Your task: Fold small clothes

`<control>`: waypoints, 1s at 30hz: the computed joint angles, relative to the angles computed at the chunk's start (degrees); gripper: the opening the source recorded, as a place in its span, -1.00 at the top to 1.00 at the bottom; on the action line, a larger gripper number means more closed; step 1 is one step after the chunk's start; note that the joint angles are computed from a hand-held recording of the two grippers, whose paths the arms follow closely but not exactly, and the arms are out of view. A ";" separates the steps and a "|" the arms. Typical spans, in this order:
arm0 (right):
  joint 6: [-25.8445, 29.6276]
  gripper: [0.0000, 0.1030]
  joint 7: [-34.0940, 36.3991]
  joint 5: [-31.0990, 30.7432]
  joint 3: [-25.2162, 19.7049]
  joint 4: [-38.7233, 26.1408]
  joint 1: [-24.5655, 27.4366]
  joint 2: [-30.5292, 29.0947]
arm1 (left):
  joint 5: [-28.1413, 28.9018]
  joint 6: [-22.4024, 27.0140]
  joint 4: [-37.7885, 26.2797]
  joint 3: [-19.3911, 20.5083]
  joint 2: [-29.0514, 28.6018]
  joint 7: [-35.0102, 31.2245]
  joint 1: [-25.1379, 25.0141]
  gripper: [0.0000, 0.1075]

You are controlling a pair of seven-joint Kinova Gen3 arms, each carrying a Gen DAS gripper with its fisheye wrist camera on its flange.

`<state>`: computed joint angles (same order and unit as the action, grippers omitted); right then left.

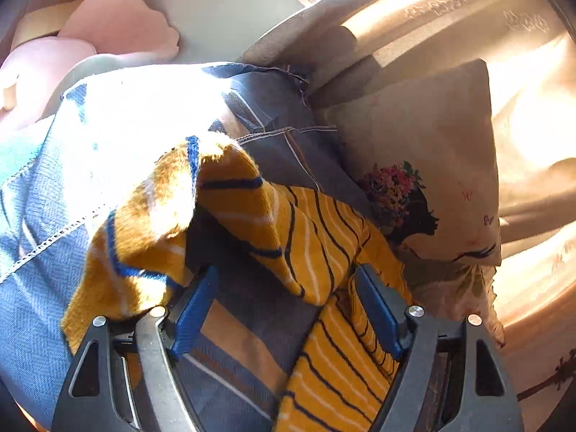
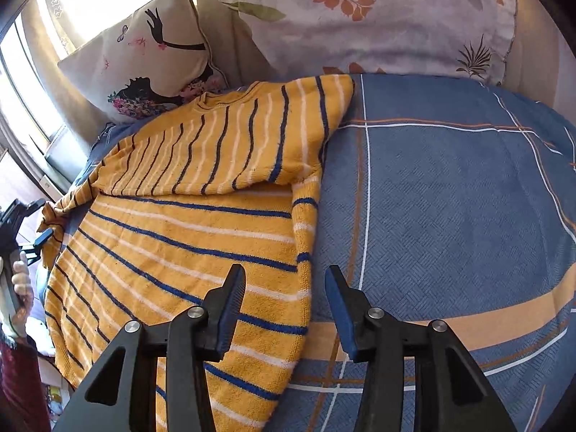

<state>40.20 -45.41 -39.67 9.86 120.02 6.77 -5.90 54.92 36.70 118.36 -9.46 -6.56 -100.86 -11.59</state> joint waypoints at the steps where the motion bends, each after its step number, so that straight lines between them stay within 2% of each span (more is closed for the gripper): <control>1: -0.46 0.02 -0.74 0.51 -0.35 0.17 -0.06 -0.05 | 1.28 -0.04 -0.44 0.25 1.56 1.04 -1.24 -0.44; 3: -0.74 0.02 -1.68 0.95 -0.43 0.24 -0.12 -0.02 | 1.32 -1.69 -1.59 0.36 4.18 5.34 -1.84 -0.44; 4: -0.57 0.02 -1.52 0.84 -0.15 0.00 -0.07 0.24 | 0.45 -2.09 -2.09 0.65 4.99 7.67 -2.79 -0.32; 5: -0.73 0.02 -1.72 0.99 -0.16 -0.08 0.02 0.30 | -0.83 -1.77 -3.01 0.59 5.75 10.00 -3.45 0.01; 6: -1.04 0.02 -2.15 1.33 -0.30 -0.06 0.08 0.19 | -2.37 -0.99 -4.31 0.43 6.56 11.75 -3.92 0.23; 7: -1.35 0.02 -2.34 1.42 -0.35 0.02 0.06 0.08 | -3.90 -0.30 -5.71 0.62 7.24 12.56 -4.48 0.65; 8: -1.53 0.02 -2.28 1.34 -0.28 0.01 0.00 0.08 | -5.62 0.30 -7.09 0.98 7.67 13.14 -5.10 0.74; 10: -1.87 0.02 -2.38 1.43 -0.31 0.07 -0.11 0.11 | -7.38 0.09 -8.48 1.37 7.28 13.69 -5.64 0.76; 13: -2.98 0.02 -3.71 2.44 -0.85 0.31 -0.42 0.13 | -6.71 -0.87 -9.98 2.31 5.09 11.80 -5.45 0.76; 16: -2.68 0.02 -2.50 0.89 -0.08 0.37 -0.43 0.78 | -7.17 -3.26 -11.95 4.42 3.01 8.19 -1.44 0.76; 18: -2.43 0.02 -1.03 -0.61 0.37 0.50 -0.03 1.28 | -5.83 -3.17 -14.18 6.09 3.77 4.74 2.27 0.76; 20: -2.19 0.02 -0.26 -1.62 0.49 0.71 0.55 1.70 | -4.21 -2.32 -17.02 8.40 6.17 1.68 5.81 0.76; 24: -0.75 0.02 2.94 -4.89 1.18 1.42 2.47 2.25 | -4.06 -2.54 -23.52 14.94 13.93 0.67 12.24 0.76; 28: 0.04 0.02 4.60 -6.16 1.52 2.05 3.91 1.53 | -10.12 -1.79 -31.43 20.06 23.10 5.68 18.50 0.76; 30: 0.43 0.02 5.30 -6.54 1.89 2.25 4.42 1.04 | -14.19 -0.12 -34.90 21.18 26.81 9.25 21.10 0.76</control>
